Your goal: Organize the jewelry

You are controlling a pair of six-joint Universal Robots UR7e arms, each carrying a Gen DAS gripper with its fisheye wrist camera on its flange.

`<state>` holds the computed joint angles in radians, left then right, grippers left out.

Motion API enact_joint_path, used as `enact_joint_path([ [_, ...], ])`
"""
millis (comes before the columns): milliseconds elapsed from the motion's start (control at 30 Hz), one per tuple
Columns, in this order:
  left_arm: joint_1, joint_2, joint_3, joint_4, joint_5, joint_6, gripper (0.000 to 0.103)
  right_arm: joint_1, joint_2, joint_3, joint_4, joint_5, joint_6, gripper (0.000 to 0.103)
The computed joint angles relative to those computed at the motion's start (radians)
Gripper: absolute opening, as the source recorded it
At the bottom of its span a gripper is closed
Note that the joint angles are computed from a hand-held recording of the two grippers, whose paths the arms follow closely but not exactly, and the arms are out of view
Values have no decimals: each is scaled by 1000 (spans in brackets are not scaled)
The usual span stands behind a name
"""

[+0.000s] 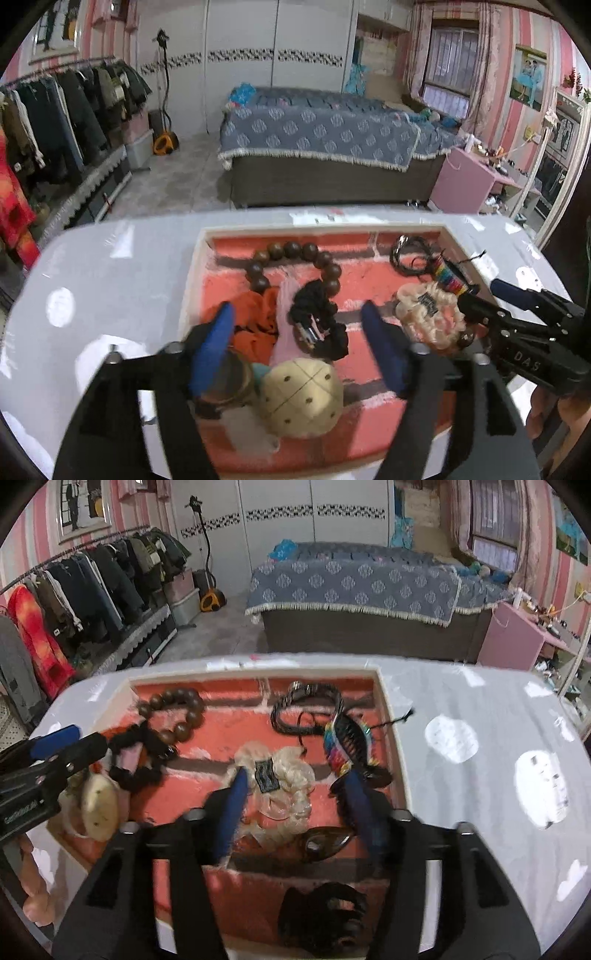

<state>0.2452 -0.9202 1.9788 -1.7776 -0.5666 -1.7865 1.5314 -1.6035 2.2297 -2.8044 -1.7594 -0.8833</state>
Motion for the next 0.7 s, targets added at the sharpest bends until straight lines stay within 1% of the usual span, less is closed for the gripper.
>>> enact_joint_path([
  [33, -12, -9, -4, 23, 1, -13, 74, 5, -20, 7, -6, 2, -11, 75],
  [100, -41, -27, -16, 75, -6, -43, 75, 11, -51, 18, -19, 3, -29, 88],
  [133, -61, -34, -24, 117, -9, -72, 83, 10, -76, 26, -16, 13, -40, 90],
  [200, -91, -34, -47, 205, -9, -128, 91, 6, -126, 44, -17, 33, -55, 98],
  [233, -116, -32, -62, 265, -11, -168, 92, 2, -152, 55, -19, 42, -63, 99],
  [333, -159, -30, -81, 330, -33, -210, 93, -11, -240, 81, 24, 62, -91, 99],
  [367, -183, -23, -96, 377, -47, -243, 93, -12, -267, 90, 37, 70, -96, 99],
  [467, -237, 4, -139, 501, -82, -335, 96, -41, -375, 123, 87, 115, -125, 99],
  [500, -252, 15, -155, 541, -94, -370, 99, -53, -415, 133, 109, 135, -134, 99],
  [600, -308, 55, -194, 652, -135, -476, 99, -124, -558, 168, 202, 222, -177, 99],
  [700, -350, 95, -221, 689, -183, -523, 99, -221, -696, 198, 302, 321, -246, 99],
])
